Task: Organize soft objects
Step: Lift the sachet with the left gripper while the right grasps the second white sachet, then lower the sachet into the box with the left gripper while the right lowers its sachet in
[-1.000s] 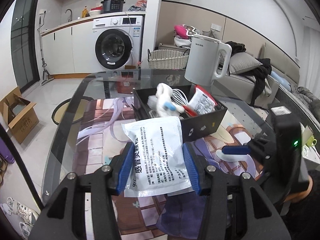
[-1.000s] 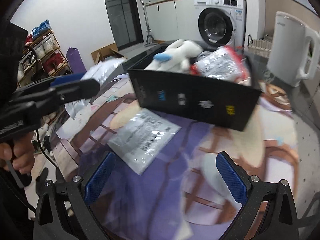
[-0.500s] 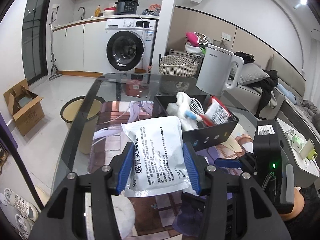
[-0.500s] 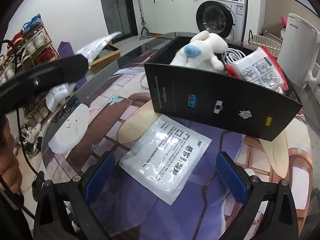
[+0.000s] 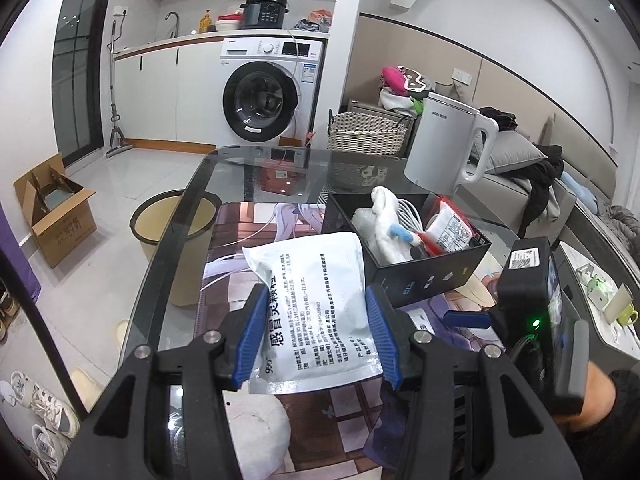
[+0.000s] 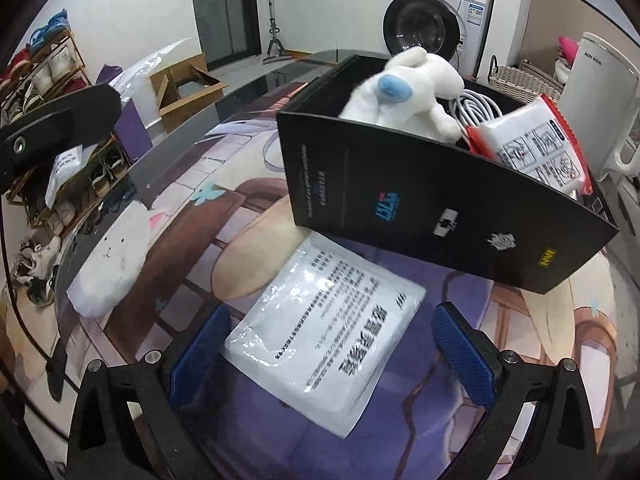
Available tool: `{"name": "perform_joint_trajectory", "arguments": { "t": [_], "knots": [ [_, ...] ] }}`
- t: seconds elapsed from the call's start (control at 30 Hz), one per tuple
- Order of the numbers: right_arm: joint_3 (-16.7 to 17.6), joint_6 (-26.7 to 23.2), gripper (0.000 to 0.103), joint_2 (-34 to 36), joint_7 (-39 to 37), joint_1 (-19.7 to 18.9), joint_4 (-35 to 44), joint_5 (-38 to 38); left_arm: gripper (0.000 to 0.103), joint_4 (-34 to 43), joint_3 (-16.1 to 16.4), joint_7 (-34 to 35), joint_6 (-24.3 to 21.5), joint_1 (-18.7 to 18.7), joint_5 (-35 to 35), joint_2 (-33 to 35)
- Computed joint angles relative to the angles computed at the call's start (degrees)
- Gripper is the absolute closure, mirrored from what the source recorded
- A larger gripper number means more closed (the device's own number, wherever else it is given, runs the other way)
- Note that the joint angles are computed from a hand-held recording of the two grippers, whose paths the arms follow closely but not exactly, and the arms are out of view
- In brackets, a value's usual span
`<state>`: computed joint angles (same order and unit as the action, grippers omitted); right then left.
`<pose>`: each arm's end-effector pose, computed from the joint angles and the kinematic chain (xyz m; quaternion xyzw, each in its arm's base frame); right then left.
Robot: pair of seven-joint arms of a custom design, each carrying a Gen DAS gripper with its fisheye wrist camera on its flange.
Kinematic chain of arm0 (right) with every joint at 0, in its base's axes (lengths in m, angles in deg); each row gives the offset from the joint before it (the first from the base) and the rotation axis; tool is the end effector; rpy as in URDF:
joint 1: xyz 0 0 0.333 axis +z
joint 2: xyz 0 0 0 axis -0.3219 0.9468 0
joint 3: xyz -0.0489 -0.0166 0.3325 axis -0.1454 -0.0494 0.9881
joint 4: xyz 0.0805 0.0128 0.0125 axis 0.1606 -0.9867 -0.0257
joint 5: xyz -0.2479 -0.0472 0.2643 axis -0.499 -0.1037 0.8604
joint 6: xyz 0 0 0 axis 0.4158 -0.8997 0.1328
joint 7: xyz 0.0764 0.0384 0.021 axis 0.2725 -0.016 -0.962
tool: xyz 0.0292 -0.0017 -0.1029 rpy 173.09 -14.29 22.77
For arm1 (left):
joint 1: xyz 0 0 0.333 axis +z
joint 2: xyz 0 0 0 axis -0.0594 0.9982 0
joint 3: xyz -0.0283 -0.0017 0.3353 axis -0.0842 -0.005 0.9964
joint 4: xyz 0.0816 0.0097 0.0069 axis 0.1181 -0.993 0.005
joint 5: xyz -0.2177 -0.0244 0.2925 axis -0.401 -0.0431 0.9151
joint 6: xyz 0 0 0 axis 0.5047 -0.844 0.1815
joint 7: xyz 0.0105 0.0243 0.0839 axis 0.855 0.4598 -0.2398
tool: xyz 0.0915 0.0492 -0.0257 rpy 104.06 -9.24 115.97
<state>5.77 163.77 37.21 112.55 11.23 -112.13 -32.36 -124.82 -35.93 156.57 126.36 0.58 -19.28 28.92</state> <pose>0.6343 0.3265 0.4417 -0.7421 0.6127 -0.1803 0.2034 0.6099 -0.2757 0.4803 -0.4866 0.7404 -0.4319 0.1690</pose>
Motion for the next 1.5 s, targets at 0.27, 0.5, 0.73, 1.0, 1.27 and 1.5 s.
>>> {"name": "perform_joint_trajectory", "arguments": {
  "t": [0.27,0.5,0.73,1.0,1.27,1.5],
  "knots": [
    [1.1,3.2,0.001,-3.1,-5.8,-3.6,-5.4,2.5,0.054,0.2,0.6,0.2,-0.3,-0.9,0.5,0.1],
    [1.0,0.7,0.001,-1.8,-6.6,-3.5,-2.8,3.6,0.054,0.3,0.5,0.8,-0.4,-1.0,0.5,0.3],
    [1.4,3.6,0.032,-2.3,-7.9,-3.1,-3.5,3.8,0.054,0.3,0.2,1.3,-0.4,-1.0,0.4,0.3],
    [1.1,7.9,0.054,-5.2,-9.1,-2.7,-8.6,4.0,0.054,0.4,0.0,1.7,-0.3,-1.1,0.5,0.4],
    [1.2,14.5,0.057,-9.6,-9.8,-3.3,-15.8,4.2,0.054,0.2,0.1,1.6,0.3,-1.6,1.2,0.5],
    [0.3,19.7,0.057,-13.2,-9.5,-3.3,-20.3,2.9,0.054,0.3,1.7,0.3,1.0,-3.2,2.4,0.4]
  ]
}}
